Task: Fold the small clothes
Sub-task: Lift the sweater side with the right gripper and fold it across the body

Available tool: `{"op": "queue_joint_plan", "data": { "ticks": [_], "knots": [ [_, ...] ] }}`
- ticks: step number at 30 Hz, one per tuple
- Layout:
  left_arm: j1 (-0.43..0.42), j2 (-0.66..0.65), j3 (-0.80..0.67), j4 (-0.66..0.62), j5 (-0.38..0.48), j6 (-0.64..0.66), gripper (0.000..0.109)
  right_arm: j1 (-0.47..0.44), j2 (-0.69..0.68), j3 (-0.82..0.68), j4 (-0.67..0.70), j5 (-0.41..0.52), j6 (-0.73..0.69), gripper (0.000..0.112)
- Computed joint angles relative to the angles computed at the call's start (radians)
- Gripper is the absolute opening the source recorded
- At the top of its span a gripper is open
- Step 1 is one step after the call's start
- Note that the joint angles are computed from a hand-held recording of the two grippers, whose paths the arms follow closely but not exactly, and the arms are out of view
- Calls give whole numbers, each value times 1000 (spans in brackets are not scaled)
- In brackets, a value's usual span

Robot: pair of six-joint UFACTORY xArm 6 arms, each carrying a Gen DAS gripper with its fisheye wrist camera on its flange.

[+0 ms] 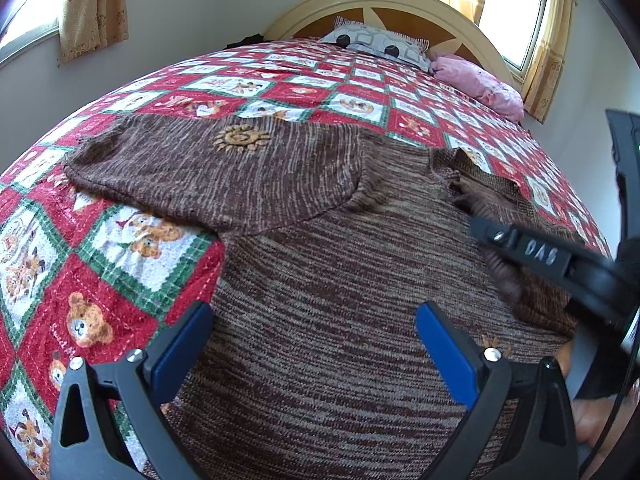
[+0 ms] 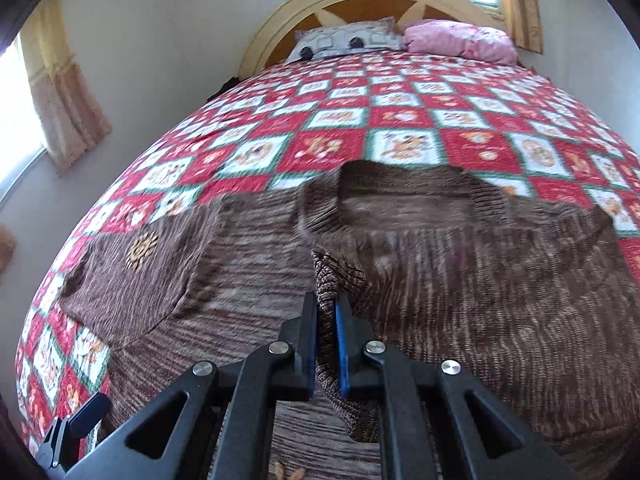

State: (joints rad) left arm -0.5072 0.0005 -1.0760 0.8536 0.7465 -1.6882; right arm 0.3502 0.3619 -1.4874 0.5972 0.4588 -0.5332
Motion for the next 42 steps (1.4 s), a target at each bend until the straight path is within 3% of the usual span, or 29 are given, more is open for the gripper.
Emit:
{"op": "queue_joint_plan", "data": {
  "ticks": [5,8,9,11,14,20,23,27,30,32,35,38,42],
  "knots": [
    [0,0,0,-1,1,1,103,-17,-1,-7,149,107,-103,17],
    [-1,2,-2,-1,2,1,103,-55,-20,-28,198,270,-168,17],
    [-1,2,-2,-2,4,3,103,-69,-52,-6,222,274,-213,17],
    [-2,3,-4,-3,8,6,103,-95,-128,73,322,191,-303,17],
    [-5,6,-6,-4,12,7,103,-171,-163,98,366,168,-269,17],
    [-6,19,-19,-14,28,18,103,-238,-158,152,161,203,-178,17],
    [-7,25,-30,-24,39,30,103,-227,-206,238,209,152,-275,17],
    [-12,22,-54,-16,16,59,103,-230,-227,244,171,175,-285,17],
    [-7,31,-95,1,-43,66,103,-297,-231,185,220,333,-338,17],
    [-2,74,-167,-12,-54,92,103,-344,-236,155,289,345,-359,17],
    [-8,192,-329,-63,11,176,103,-408,-177,47,313,340,-324,38],
    [-11,332,-490,-154,82,290,103,-457,-48,-127,255,362,-222,38],
    [-19,422,-555,-241,138,338,103,-472,127,-347,146,395,-89,38]
  ]
}}
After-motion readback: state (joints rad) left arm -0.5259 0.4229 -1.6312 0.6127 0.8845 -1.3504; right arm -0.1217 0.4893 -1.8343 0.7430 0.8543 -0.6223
